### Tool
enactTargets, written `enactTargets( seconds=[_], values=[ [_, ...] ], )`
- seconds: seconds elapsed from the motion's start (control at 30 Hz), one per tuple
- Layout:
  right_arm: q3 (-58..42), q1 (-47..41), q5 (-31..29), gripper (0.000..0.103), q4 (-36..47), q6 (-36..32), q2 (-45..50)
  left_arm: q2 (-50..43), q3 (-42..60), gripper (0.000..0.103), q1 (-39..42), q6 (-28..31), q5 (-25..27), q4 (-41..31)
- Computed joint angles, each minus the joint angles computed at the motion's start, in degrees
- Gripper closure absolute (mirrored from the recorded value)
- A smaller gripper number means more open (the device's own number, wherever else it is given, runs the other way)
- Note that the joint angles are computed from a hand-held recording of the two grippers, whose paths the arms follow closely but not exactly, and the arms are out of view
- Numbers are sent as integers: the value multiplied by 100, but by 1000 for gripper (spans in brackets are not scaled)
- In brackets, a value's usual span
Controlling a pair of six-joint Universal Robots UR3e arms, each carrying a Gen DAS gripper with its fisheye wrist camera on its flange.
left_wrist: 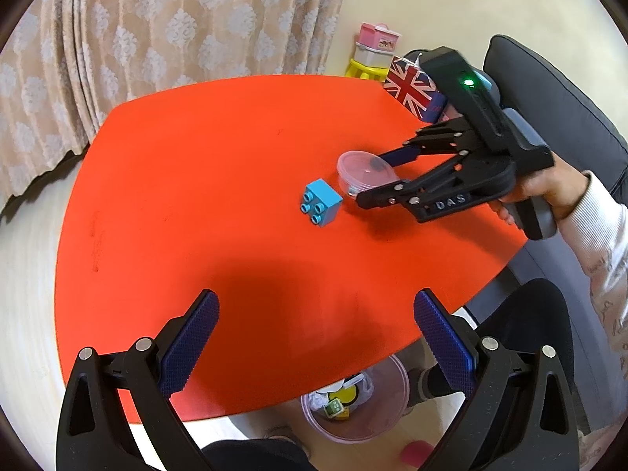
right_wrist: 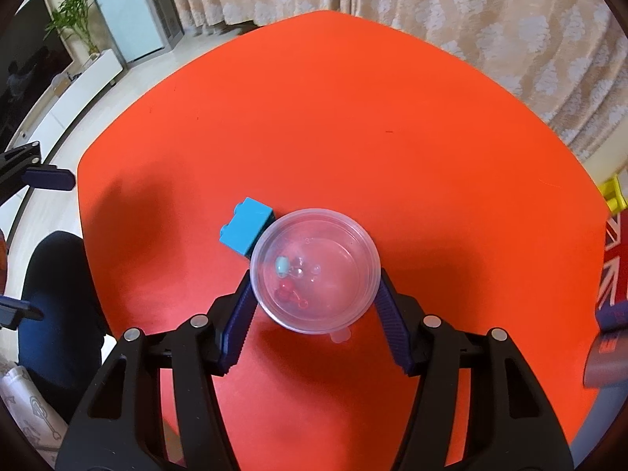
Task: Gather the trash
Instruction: 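Grasp the clear pink dish with the right tool and lift it, then grasp the blue block with the left tool while the right tool holds the dish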
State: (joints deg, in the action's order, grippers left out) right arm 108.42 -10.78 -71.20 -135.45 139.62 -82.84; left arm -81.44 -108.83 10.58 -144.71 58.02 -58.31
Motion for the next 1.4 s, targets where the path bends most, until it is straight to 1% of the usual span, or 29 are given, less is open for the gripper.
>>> enactTargets(
  seconds=[0.17, 0.4, 0.57, 0.77, 0.93, 1.27, 1.3, 1.33, 1.4],
  values=[
    [387, -214, 33, 44, 35, 230, -492, -408, 336, 8, -222, -62, 89, 102],
    [724, -625, 177, 44, 361, 363, -1127, -1016, 983, 8, -544, -131, 239, 120],
    [1009, -902, 343, 44, 696, 251, -1685, -1503, 1543, 8, -752, -12, 280, -85],
    [1312, -1182, 495, 44, 957, 62, -2187, -2038, 2024, 8, -1037, 248, 513, -95],
    [1404, -1335, 487, 44, 1058, -25, -2353, -2496, 2533, 8, -1192, 352, 588, -182],
    [1546, -1682, 549, 44, 1269, -204, -2615, -3220, 3269, 8, -1398, 394, 558, -322],
    [1547, -1701, 552, 44, 1264, -204, -2605, -3280, 3317, 12, -1415, 392, 564, -329],
    [1571, -1715, 554, 44, 1258, -207, -2620, -3338, 3392, 22, -1432, 399, 577, -383],
    [1617, -1774, 572, 44, 1254, -244, -2637, -3438, 3470, 26, -1477, 383, 663, -364]
  ],
)
